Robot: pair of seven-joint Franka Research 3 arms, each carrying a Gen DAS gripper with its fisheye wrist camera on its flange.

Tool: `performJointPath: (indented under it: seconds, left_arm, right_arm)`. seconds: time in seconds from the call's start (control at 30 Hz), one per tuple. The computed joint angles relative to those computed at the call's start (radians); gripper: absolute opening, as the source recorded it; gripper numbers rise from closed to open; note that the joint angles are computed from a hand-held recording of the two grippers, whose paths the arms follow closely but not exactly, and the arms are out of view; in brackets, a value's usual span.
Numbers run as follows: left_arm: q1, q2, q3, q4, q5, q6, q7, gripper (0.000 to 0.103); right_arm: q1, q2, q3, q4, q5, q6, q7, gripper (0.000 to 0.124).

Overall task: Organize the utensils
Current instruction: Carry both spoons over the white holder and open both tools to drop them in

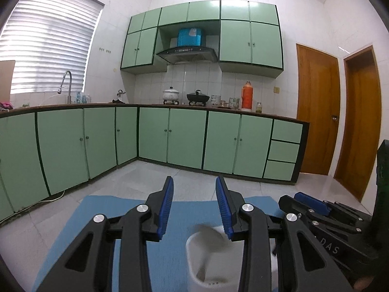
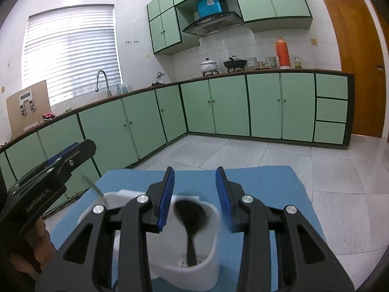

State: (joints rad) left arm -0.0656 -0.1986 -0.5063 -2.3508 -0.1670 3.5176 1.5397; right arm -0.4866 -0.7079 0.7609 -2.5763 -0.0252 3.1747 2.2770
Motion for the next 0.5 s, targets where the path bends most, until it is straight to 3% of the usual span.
performJointPath:
  seconds: [0.2, 0.27, 0.33, 0.43, 0.5]
  left_arm:
    - [-0.038, -0.062, 0.062, -0.053, 0.068, -0.03, -0.08, 0.056]
    - [-0.08, -0.095, 0.123, -0.079, 0.125, -0.043, -0.14, 0.063]
    - [-0.114, -0.14, 0.174, -0.108, 0.165, -0.07, -0.191, 0.07]
    - [-0.123, -0.217, 0.202, -0.153, 0.202, -0.135, -0.236, 0.083]
    - [-0.146, -0.273, 0.233, -0.188, 0.229, -0.198, -0.256, 0.087]
  right_arm:
    - [0.059, -0.047, -0.047, -0.028, 0.011, -0.021, 0.003, 0.045]
    - [0.084, -0.077, -0.066, -0.044, 0.018, -0.04, 0.012, 0.051]
    - [0.106, -0.119, -0.078, -0.059, 0.02, -0.078, 0.027, 0.059]
    - [0.145, -0.181, -0.099, -0.081, 0.002, -0.156, 0.048, 0.069]
    - [0.179, -0.218, -0.117, -0.099, -0.018, -0.211, 0.062, 0.072]
